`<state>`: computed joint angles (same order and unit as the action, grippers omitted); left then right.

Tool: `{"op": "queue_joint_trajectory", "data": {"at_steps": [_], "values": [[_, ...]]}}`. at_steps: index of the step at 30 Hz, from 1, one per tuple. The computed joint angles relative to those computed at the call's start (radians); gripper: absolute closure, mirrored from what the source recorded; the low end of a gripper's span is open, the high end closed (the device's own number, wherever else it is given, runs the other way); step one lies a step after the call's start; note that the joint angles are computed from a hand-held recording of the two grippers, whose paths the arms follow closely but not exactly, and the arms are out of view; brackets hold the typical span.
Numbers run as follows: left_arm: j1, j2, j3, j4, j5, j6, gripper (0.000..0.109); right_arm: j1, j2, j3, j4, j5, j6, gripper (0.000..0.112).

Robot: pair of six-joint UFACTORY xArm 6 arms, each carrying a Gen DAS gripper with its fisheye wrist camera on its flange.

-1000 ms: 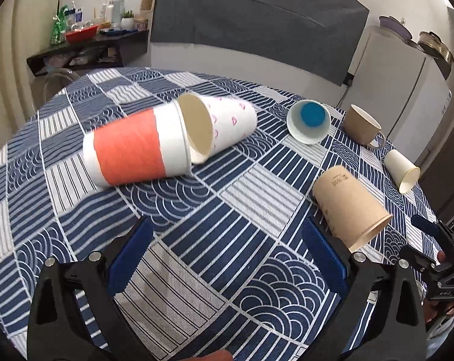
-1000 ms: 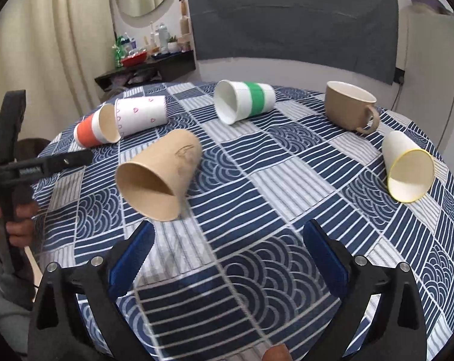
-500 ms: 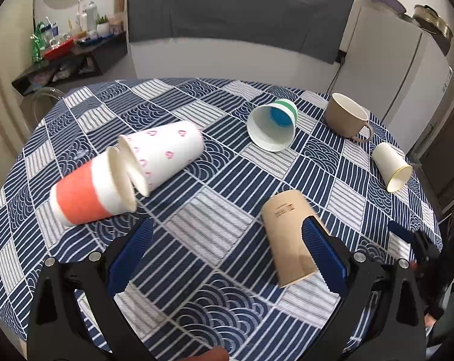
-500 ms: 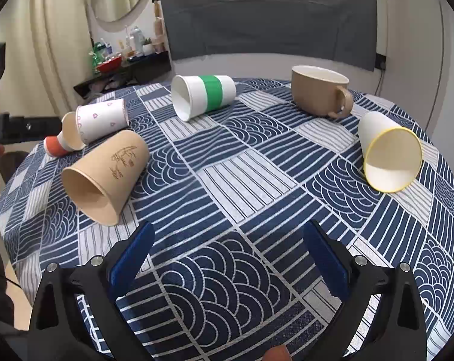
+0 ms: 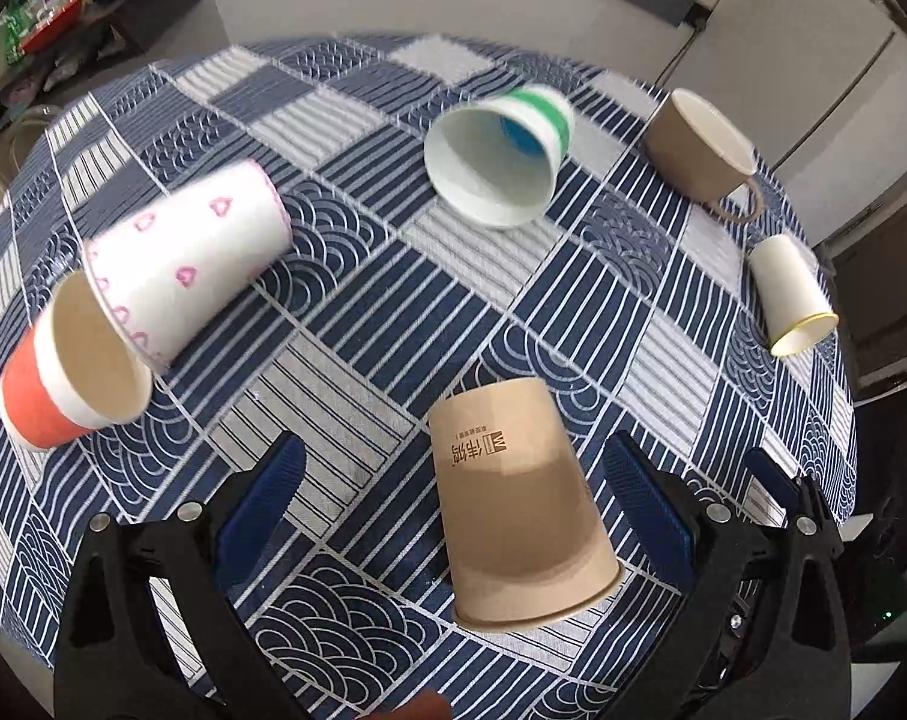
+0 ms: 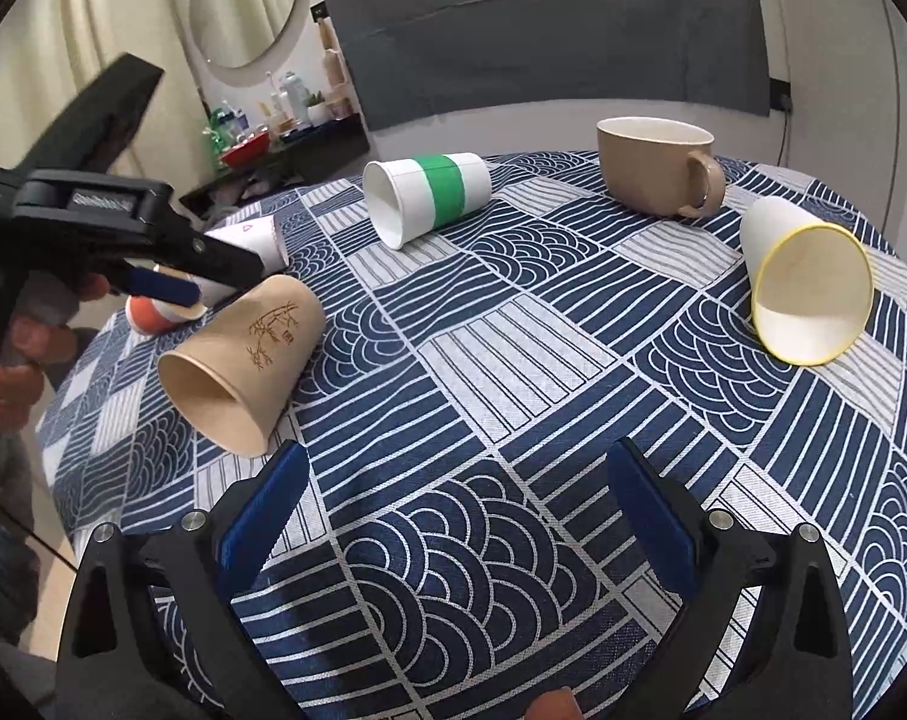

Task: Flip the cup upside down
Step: 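Rotate the held brown cup with the left tool so its base faces up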

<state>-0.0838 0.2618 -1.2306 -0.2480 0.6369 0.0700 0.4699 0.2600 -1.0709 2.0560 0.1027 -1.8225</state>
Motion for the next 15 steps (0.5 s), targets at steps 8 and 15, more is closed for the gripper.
{"op": "queue_joint_trajectory", "data": {"at_steps": [8, 15], "values": [[-0.001, 0.072, -0.103, -0.036, 0.128, 0.025, 0.017, -0.030, -0.004, 0.016, -0.057, 0.062, 0.095, 0.017], [-0.008, 0.152, -0.199, -0.047, 0.236, 0.045, 0.040, -0.034, -0.006, 0.020, -0.067, 0.070, 0.112, 0.017]]}}
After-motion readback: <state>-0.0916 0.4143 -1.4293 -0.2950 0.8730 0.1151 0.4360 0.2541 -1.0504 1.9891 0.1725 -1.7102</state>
